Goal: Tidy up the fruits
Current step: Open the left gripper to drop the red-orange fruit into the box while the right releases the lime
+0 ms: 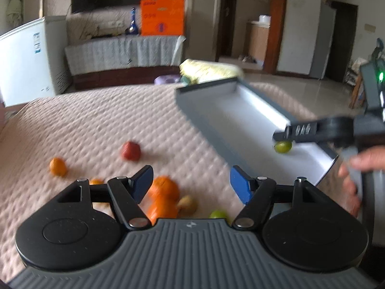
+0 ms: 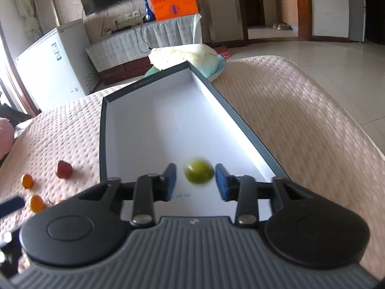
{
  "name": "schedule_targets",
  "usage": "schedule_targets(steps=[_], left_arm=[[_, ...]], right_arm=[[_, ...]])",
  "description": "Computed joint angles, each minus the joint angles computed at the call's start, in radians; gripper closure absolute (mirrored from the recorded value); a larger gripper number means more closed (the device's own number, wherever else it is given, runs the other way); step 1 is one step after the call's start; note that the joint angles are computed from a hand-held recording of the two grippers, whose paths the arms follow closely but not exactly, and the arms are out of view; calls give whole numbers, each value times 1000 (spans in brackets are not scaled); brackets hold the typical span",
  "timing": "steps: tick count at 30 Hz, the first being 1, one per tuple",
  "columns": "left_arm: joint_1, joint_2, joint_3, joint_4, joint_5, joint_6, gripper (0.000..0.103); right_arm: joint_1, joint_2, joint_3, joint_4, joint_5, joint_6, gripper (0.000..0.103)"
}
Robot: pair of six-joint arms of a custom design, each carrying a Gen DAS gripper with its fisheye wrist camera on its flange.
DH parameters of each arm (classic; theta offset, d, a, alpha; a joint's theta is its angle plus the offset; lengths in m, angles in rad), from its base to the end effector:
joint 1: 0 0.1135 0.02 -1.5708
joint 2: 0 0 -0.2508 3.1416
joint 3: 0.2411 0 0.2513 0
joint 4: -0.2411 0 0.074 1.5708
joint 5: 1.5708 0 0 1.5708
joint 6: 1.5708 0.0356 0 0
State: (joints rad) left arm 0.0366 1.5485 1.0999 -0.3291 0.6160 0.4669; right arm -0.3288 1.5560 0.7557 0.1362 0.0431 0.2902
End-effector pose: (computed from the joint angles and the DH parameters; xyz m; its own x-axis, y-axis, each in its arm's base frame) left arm 0.3343 -0.0083 0.2402 -0.4544 0.3510 -0.8187 0.6563 0.7533 -0.0413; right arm 0.2982 -0.1034 0.1634 -0.4574 0.4581 -0.7621 0.5068 0.8386 0.1999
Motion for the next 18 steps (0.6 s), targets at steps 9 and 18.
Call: schedule_targets(steps=[9, 18], left_arm=[[177, 1, -21, -30, 51, 71, 28], [216, 138, 74, 27, -8, -35, 28]], right_arm=[[56, -48, -58, 120, 54, -21, 55], [141, -192, -192, 216, 41, -48, 55]])
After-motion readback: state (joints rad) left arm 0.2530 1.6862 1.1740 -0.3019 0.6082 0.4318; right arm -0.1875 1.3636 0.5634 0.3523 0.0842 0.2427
